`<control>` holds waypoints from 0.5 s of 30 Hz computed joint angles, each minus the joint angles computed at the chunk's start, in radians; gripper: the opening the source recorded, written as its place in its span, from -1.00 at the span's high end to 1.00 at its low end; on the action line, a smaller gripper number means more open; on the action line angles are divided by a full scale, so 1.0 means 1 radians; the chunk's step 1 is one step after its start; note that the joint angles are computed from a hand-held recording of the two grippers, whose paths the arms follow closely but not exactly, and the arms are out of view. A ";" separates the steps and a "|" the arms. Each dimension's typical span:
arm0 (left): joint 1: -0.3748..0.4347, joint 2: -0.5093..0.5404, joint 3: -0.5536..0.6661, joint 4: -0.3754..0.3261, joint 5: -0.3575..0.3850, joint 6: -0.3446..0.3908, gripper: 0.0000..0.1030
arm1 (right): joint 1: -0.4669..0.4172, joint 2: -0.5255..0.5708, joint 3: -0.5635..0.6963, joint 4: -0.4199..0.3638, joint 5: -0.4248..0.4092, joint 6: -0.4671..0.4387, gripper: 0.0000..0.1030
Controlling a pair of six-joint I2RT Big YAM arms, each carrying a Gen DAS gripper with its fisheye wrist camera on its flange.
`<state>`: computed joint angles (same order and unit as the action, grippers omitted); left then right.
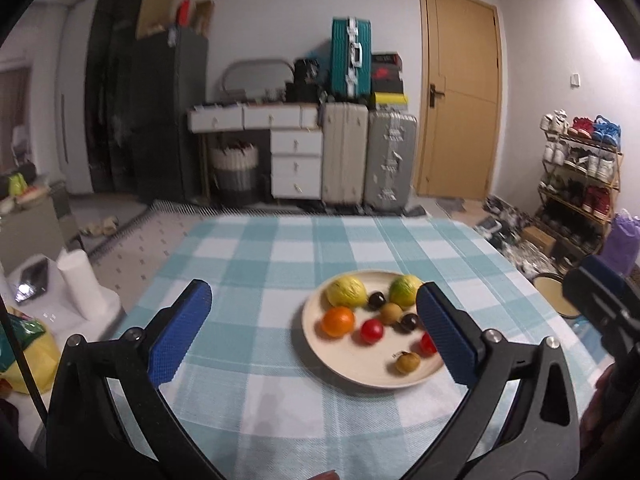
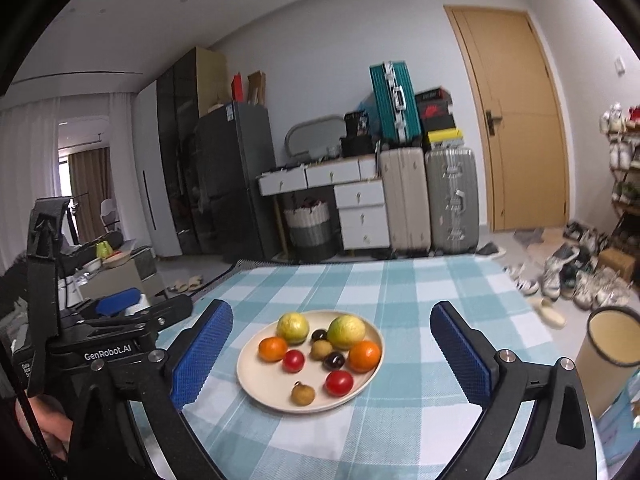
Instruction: Organize fruits
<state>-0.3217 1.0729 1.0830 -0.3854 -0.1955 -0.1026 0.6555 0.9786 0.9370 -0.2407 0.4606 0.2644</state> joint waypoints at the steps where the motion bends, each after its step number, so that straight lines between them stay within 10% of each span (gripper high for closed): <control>1: -0.004 -0.014 -0.022 0.033 -0.016 0.012 -0.98 | 0.007 -0.005 -0.010 0.022 0.013 -0.016 -0.97; 15: -0.002 -0.075 -0.190 0.246 -0.043 0.072 -0.98 | 0.071 -0.003 -0.096 0.191 0.130 -0.143 -0.97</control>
<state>-0.3240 0.9981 0.8931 -0.1395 -0.2382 -0.0305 0.7264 0.9756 0.8414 -0.0502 0.5903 0.1209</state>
